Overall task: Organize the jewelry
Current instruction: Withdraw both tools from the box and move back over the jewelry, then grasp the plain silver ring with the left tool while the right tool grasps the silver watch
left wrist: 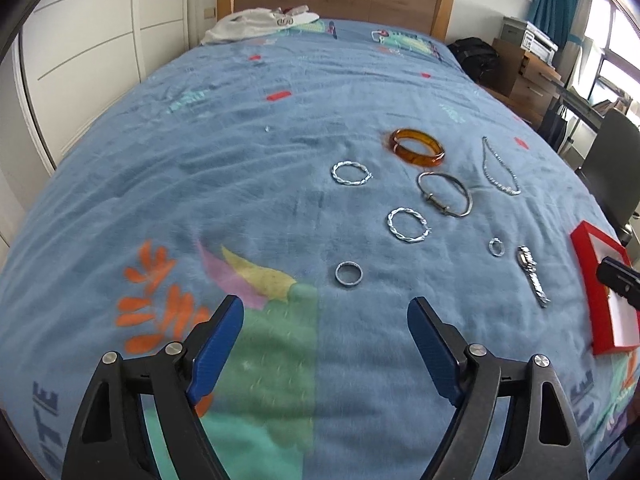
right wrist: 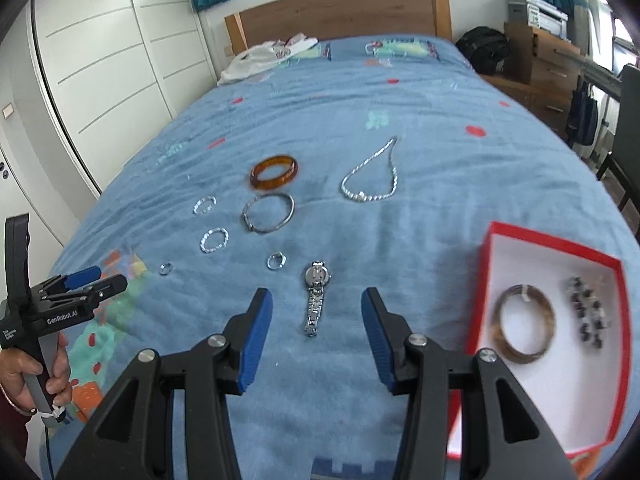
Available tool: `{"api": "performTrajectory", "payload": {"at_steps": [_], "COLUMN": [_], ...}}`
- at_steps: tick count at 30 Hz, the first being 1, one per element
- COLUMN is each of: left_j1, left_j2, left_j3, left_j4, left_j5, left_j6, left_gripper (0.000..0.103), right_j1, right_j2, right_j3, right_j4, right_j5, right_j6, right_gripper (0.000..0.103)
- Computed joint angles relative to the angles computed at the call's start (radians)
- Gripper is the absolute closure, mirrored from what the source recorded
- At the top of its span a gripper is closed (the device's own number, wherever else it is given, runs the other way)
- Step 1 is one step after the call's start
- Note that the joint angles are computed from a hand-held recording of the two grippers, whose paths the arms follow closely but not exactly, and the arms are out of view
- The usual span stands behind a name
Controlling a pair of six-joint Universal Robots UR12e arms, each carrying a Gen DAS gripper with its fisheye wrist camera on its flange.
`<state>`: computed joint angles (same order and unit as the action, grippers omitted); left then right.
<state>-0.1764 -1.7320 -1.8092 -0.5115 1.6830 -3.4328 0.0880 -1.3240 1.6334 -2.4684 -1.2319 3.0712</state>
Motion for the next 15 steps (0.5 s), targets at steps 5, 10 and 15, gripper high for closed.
{"api": "performTrajectory", "payload": {"at_steps": [5, 10, 15], "left_j1": [0.007, 0.006, 0.005], "left_j2": [-0.038, -0.066, -0.082], "left_j3": [0.019, 0.032, 0.036], "left_j4": [0.0, 0.002, 0.008], "left_j5": [-0.011, -0.011, -0.01], "left_j6": [-0.019, -0.033, -0.042], "left_gripper": [0.021, 0.026, 0.03], "right_j1": [0.008, 0.013, 0.018], "right_j2": [0.046, 0.072, 0.097], "right_j3": [-0.026, -0.038, -0.049], "right_j4": [0.01, 0.019, 0.024], "right_j5": [0.009, 0.011, 0.016], "right_j6": [0.008, 0.004, 0.009], "right_gripper": [0.058, 0.058, 0.058]}}
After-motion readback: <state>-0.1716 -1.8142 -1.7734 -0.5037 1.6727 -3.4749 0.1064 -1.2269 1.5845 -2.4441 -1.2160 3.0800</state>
